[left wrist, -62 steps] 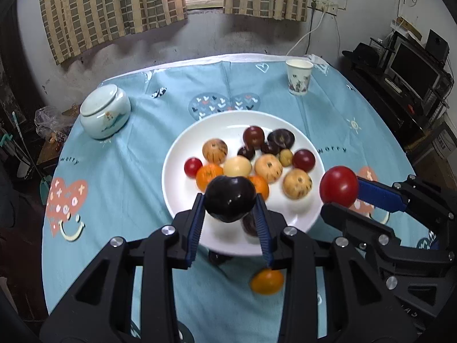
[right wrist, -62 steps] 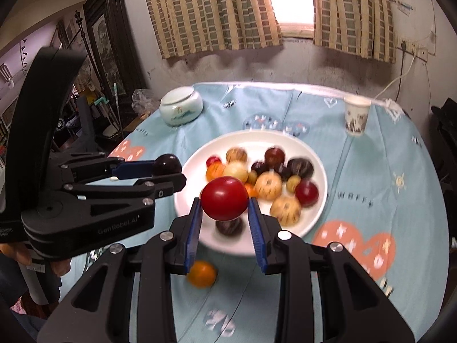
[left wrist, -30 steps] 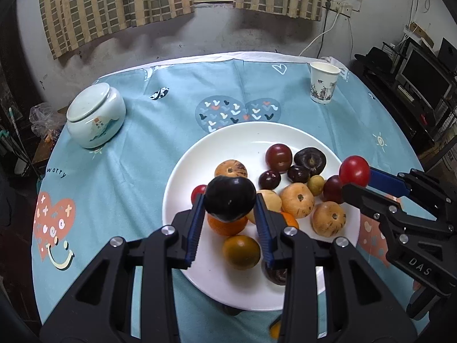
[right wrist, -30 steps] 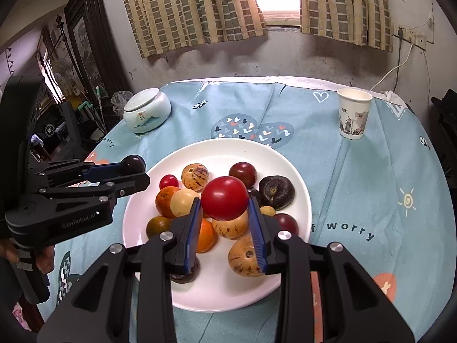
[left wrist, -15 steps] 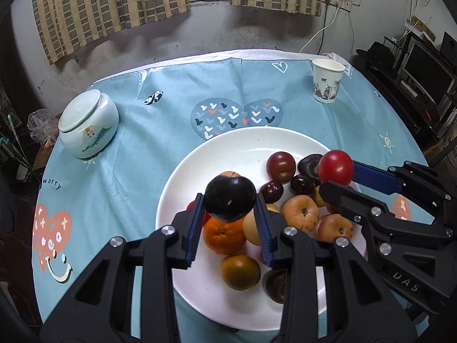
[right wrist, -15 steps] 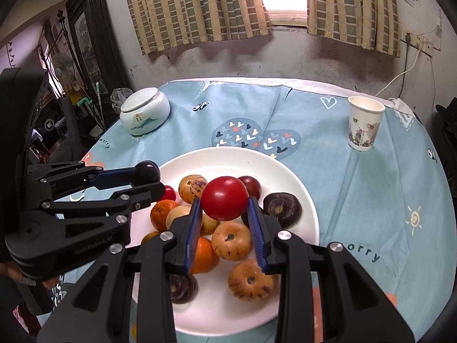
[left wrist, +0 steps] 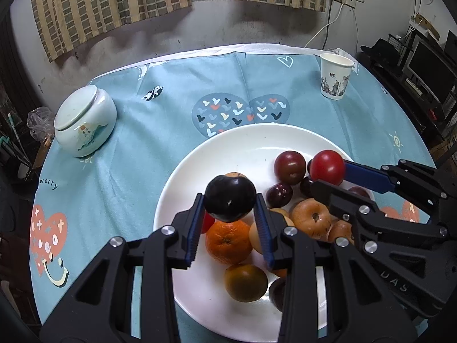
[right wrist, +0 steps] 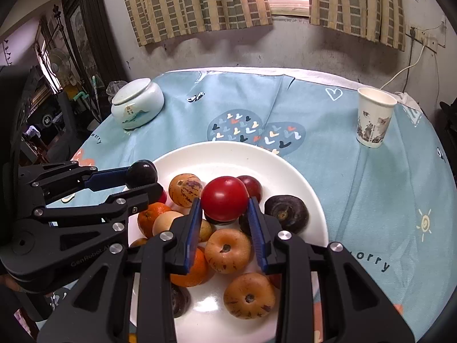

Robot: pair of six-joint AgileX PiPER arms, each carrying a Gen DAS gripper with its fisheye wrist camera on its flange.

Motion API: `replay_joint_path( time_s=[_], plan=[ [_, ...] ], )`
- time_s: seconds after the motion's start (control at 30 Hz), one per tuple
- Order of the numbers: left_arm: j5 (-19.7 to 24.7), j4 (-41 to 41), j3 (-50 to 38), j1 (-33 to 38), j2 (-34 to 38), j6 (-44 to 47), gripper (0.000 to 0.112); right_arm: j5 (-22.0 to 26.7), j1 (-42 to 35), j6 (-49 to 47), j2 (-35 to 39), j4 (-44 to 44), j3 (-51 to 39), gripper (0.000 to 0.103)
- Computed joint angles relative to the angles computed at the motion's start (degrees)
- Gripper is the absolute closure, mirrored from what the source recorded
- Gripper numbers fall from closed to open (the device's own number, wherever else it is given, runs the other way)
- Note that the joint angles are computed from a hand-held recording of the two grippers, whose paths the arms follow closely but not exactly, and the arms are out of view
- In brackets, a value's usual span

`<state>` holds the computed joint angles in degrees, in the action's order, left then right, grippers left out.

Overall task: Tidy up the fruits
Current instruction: 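Carry the dark plum and red tomato onto the white plate, open both tools, then grasp a dark plum with the left tool while the right tool grasps an orange tomato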

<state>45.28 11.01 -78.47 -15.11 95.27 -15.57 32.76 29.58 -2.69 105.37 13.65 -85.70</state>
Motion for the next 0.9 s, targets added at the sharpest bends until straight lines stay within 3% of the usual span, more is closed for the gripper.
replay_joint_path(
  time_s=[0.3, 0.37, 0.4, 0.43, 0.47, 0.9],
  plan=[
    [0.0, 0.5, -0.2, -0.1, 0.6, -0.6, 0.076, 1.3, -0.1, -0.2, 1.3, -0.1, -1.6, 0.069],
    [0.1, 2.2, -0.2, -0.3, 0.7, -2.3, 0.064, 3.0, 0.7, 5.1, 2.1, -6.0, -2.9, 0.067],
    [0.0, 3.6, -0.1, -0.3, 0.6, -3.8, 0.060, 3.3, 0.8, 6.2, 2.2, -6.8, -3.0, 0.060],
    [0.0, 4.0, -0.1, -0.1, 0.4, -4.2, 0.059, 2.6, 0.5, 7.0, 1.6, -6.8, -2.2, 0.045],
    [-0.1, 3.2, -0.2, 0.3, 0.3, -3.6, 0.057, 1.4, 0.4, 7.9, 1.0, -7.4, -1.2, 0.042],
    [2.3, 6.9, 3.6, -2.3, -8.3, -7.5, 0.040, 1.6, 2.2, 11.5, -8.8, -10.0, 6.3, 0.040]
  ],
)
